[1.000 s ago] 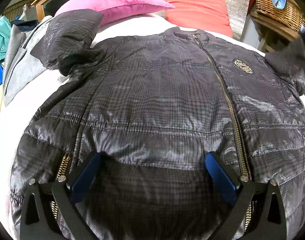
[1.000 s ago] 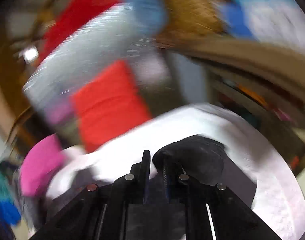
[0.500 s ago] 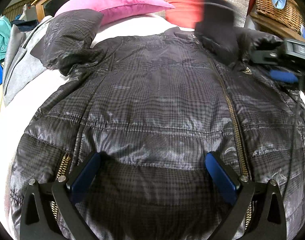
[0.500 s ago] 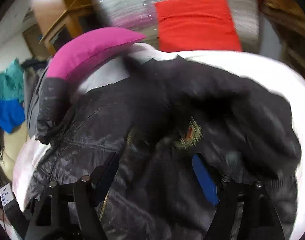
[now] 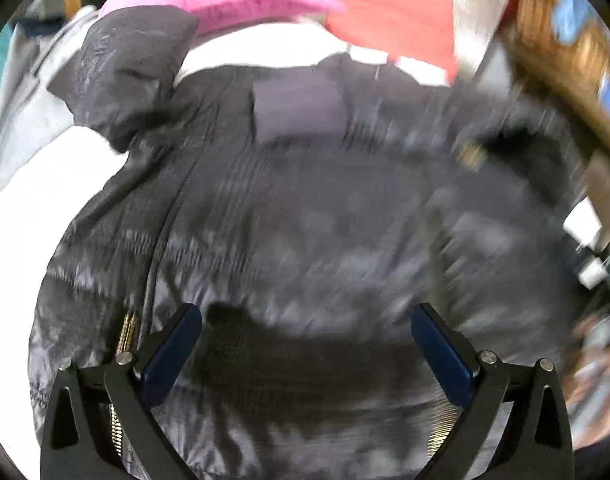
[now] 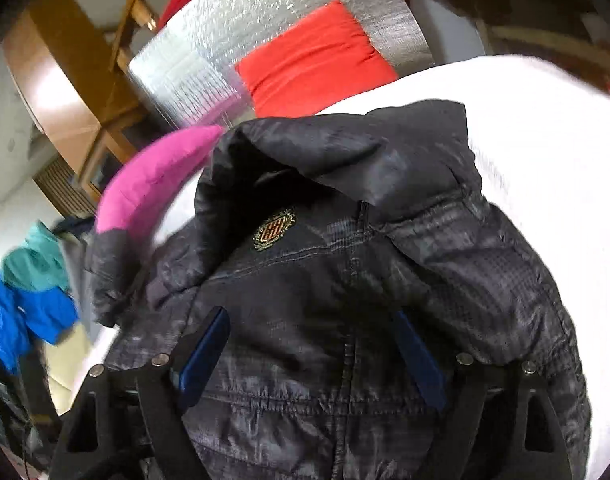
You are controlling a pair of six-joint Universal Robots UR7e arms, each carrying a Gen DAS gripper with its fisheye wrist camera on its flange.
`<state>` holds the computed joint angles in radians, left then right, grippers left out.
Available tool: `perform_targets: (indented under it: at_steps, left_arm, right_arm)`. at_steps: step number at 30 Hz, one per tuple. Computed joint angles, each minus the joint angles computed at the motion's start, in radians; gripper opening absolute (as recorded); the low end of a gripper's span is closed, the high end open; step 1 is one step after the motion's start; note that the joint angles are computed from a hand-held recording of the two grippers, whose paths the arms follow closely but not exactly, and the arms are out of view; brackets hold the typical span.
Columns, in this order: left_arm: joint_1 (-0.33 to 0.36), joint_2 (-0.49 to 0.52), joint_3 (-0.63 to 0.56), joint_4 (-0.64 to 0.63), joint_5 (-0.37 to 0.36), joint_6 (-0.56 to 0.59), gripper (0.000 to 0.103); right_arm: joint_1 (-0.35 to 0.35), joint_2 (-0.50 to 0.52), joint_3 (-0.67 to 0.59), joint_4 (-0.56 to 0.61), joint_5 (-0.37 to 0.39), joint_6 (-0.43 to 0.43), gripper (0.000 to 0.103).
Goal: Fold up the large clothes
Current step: 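Grasp the ribbed sleeve cuff with the left gripper and lift it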
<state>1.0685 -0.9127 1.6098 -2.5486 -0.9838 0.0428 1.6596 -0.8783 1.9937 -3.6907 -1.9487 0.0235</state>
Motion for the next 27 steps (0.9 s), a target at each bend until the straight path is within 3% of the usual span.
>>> perform_targets:
  at_steps: [4,10,11,13,14,16,21,27]
  left_arm:
    - [0.012,0.078,-0.214,0.107,-0.077,-0.080,0.103]
    - [0.075,0.316,-0.632,0.366,-0.091,-0.290,0.103]
    - [0.085,0.354,-0.698,0.419,-0.096,-0.329,0.099]
    - [0.084,0.394,-0.757,0.480,-0.051,-0.363,0.039]
    - [0.080,0.411,-0.783,0.518,-0.015,-0.362,0.021]
    - [0.066,0.398,-0.760,0.468,0.005,-0.314,0.017]
    - [0.027,0.299,-0.602,0.147,0.089,-0.141,0.015]
    - [0.055,0.295,-0.585,0.187,0.135,-0.167,0.015]
  right_arm:
    - [-0.012,-0.010,0.021,-0.026,0.037,-0.003,0.088]
    - [-0.025,-0.011,0.030,-0.052,0.076,-0.007,0.088]
    - [-0.027,-0.011,0.033,-0.055,0.077,-0.009,0.088]
    - [-0.032,-0.006,0.035,-0.065,0.085,-0.012,0.088]
    - [-0.033,-0.007,0.036,-0.067,0.089,-0.011,0.088]
    - [-0.034,-0.007,0.036,-0.069,0.091,-0.012,0.088]
    - [-0.034,-0.007,0.037,-0.069,0.090,-0.012,0.088]
    - [-0.028,-0.008,0.029,-0.048,0.073,-0.010,0.088]
